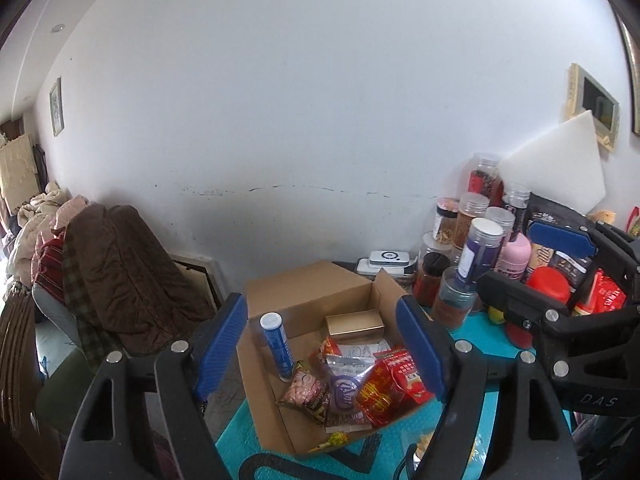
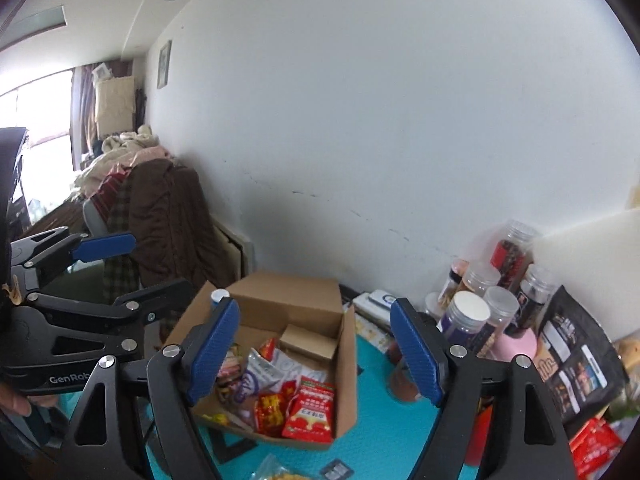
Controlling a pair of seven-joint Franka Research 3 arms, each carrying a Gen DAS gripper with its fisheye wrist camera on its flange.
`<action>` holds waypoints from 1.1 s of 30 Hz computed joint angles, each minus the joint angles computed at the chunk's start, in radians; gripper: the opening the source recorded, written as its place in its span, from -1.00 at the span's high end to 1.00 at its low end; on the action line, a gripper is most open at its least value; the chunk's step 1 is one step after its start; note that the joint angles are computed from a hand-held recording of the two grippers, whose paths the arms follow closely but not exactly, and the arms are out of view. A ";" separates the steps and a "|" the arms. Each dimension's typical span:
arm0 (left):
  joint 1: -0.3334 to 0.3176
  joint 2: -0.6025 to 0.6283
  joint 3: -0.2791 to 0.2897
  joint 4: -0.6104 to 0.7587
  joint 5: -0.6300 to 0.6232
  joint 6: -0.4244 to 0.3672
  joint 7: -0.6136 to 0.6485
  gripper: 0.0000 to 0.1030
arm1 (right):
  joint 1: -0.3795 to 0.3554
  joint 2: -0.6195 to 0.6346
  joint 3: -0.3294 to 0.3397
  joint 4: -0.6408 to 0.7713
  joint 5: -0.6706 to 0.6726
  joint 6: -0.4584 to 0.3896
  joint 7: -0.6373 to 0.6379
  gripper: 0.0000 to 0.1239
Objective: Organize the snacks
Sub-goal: 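Withdraw both open tools from the box toward the waffle-snack bag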
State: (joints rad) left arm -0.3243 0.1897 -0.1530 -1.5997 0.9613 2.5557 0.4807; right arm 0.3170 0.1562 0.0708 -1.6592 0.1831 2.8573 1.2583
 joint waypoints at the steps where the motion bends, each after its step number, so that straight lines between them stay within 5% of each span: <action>1: -0.001 -0.017 -0.001 -0.019 0.005 0.007 -0.004 -0.49 | 0.003 -0.014 -0.003 -0.017 -0.007 0.007 0.009 -0.28; 11: 0.021 -0.135 -0.046 -0.192 0.038 0.099 -0.069 -0.49 | -0.006 -0.200 0.007 -0.275 -0.091 0.129 0.090 -0.35; 16: 0.031 -0.178 -0.073 -0.258 0.057 0.117 -0.096 -0.49 | -0.002 -0.281 0.012 -0.380 -0.003 0.132 0.037 -0.35; 33: 0.039 -0.244 -0.126 -0.424 0.025 0.167 -0.146 -0.49 | -0.053 -0.453 0.067 -0.649 -0.033 0.140 0.129 -0.35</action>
